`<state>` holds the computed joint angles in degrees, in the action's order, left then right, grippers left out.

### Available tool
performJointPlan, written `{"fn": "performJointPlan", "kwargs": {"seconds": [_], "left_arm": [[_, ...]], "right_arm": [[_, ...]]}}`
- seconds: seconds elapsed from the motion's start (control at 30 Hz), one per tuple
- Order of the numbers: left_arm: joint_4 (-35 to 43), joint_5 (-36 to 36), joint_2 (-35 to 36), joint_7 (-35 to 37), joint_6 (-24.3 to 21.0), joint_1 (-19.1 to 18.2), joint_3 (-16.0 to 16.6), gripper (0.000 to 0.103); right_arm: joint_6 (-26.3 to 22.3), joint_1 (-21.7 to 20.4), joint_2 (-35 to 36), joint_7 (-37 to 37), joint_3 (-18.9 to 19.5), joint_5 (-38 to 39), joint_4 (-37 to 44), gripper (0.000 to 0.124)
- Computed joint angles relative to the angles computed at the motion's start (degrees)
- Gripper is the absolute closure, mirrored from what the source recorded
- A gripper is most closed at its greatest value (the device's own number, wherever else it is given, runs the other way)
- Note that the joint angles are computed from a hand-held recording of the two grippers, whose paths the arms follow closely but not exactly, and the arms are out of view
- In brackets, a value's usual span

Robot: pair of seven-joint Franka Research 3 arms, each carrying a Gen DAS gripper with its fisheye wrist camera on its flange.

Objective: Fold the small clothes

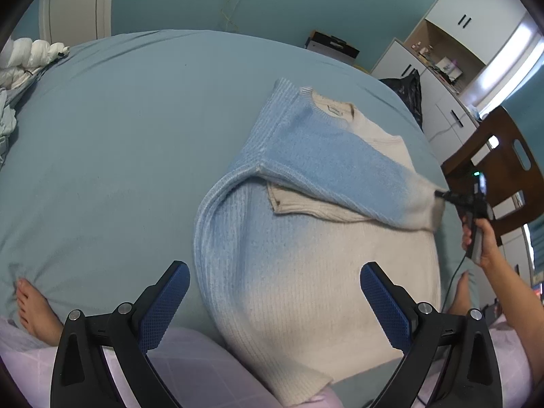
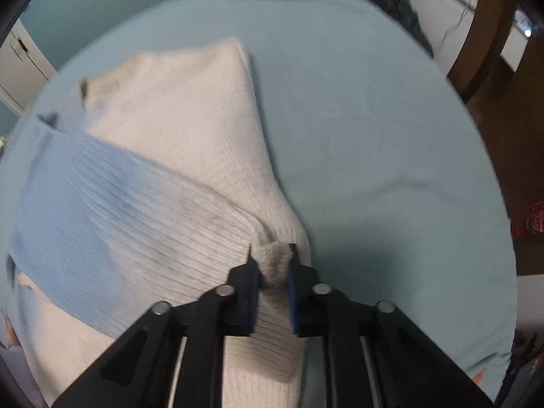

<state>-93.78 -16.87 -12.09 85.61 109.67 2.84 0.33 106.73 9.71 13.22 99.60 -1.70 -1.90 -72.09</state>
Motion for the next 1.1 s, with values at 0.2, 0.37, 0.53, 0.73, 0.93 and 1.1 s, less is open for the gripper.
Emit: {"fn": "performJointPlan", "kwargs": {"seconds": [0.2, 0.37, 0.53, 0.73, 0.93, 1.1], "left_arm": [[-0.45, -0.21, -0.15, 0.43, 0.33, -0.02, 0.05, 0.001], [-0.38, -0.33, -0.12, 1.01, 0.06, -0.09, 0.12, 0.001], [0.36, -0.31, 0.72, 1.08, -0.62, 0.01, -0.02, 0.002], [0.36, 0.35, 0.95, 0.64, -1.05, 0.07, -0.41, 0.001], [0.61, 0.31, 1.38, 0.87, -1.57, 0.07, -0.51, 0.001], [0.36, 0.26, 1.15, 1.54, -1.71, 0.20, -0.44, 0.001]], "right_arm": [[4.87, -0.81, 1.42, 6.15, 0.01, 3.25, 0.78, 0.106], [-1.75, 0.33, 4.03, 18.00, -2.49, -0.99, 2.78, 0.053], [3.91, 3.62, 1.47, 20.99, -1.33, -10.79, 1.20, 0.052], [3.06, 8.04, 2.69, 5.54, 2.93, -9.92, 1.31, 0.035], [5.62, 7.32, 3.74, 10.22, 1.63, -3.21, -3.98, 0.021], [-1.21, 6.75, 6.91, 7.01, 1.75, -1.59, 2.72, 0.022]]}}
